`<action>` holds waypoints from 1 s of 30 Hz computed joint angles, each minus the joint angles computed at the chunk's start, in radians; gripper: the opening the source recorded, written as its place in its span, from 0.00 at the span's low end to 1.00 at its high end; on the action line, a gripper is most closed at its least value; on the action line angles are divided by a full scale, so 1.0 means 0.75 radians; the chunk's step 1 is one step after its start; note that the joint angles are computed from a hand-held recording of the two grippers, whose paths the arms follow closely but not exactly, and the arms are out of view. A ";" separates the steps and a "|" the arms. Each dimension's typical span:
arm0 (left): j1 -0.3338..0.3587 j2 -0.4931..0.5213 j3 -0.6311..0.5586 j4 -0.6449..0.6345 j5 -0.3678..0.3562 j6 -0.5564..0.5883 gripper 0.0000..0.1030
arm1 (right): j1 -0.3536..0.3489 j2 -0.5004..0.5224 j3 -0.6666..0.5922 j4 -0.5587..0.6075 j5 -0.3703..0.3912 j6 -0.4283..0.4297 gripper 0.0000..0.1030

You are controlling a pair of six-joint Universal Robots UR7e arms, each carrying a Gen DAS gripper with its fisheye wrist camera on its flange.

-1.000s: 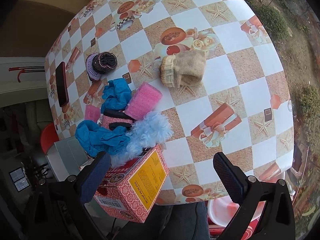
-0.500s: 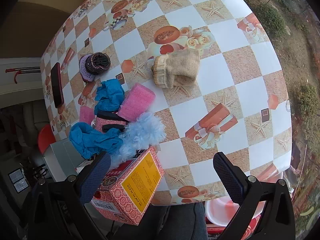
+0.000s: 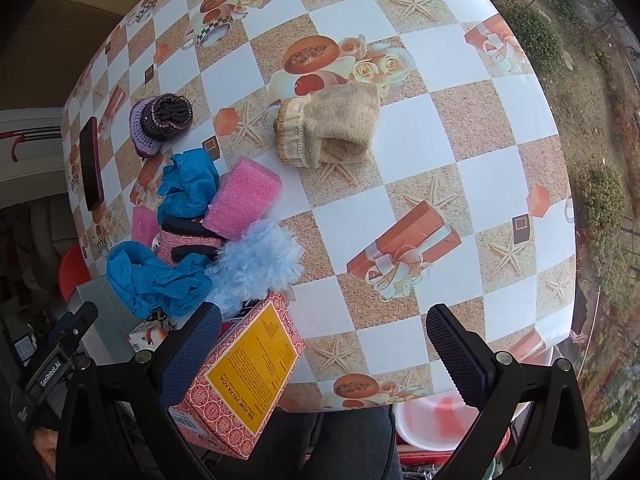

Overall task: Organize soft objects
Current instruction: 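Move the right tool toward the beige knit glove while the left tool approaches the pink sponge, then close the right tool on the beige glove while the left tool grasps the pink sponge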

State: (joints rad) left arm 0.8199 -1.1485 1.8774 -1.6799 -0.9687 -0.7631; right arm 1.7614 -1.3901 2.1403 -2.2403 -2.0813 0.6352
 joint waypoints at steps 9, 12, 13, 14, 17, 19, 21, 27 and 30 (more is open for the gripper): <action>0.106 0.135 -0.066 -0.092 0.025 0.236 1.00 | -0.019 0.005 -0.008 0.016 -0.033 -0.009 1.00; 0.142 0.188 -0.086 -0.120 -0.011 0.334 1.00 | -0.029 0.009 -0.004 0.009 -0.033 -0.018 1.00; 0.151 0.205 -0.087 -0.129 -0.018 0.362 1.00 | -0.031 0.013 -0.006 0.011 -0.036 -0.019 1.00; 0.160 0.223 -0.092 -0.131 -0.017 0.383 1.00 | -0.032 0.015 -0.007 0.011 -0.038 -0.021 1.00; 0.181 0.268 -0.112 -0.124 -0.007 0.407 1.00 | -0.038 0.020 -0.008 0.006 -0.042 -0.031 1.00; 0.193 0.292 -0.127 -0.130 0.003 0.406 1.00 | -0.045 0.023 -0.008 -0.002 -0.042 -0.039 1.00; 0.198 0.322 -0.141 -0.134 0.031 0.393 1.00 | -0.054 0.029 -0.011 -0.013 -0.044 -0.048 1.00; 0.201 0.364 -0.146 -0.130 0.227 0.312 1.00 | -0.077 0.066 -0.057 -0.058 -0.094 -0.069 1.00; 0.221 0.355 -0.151 -0.157 0.184 0.315 1.00 | -0.091 0.100 -0.087 -0.119 -0.121 -0.095 1.00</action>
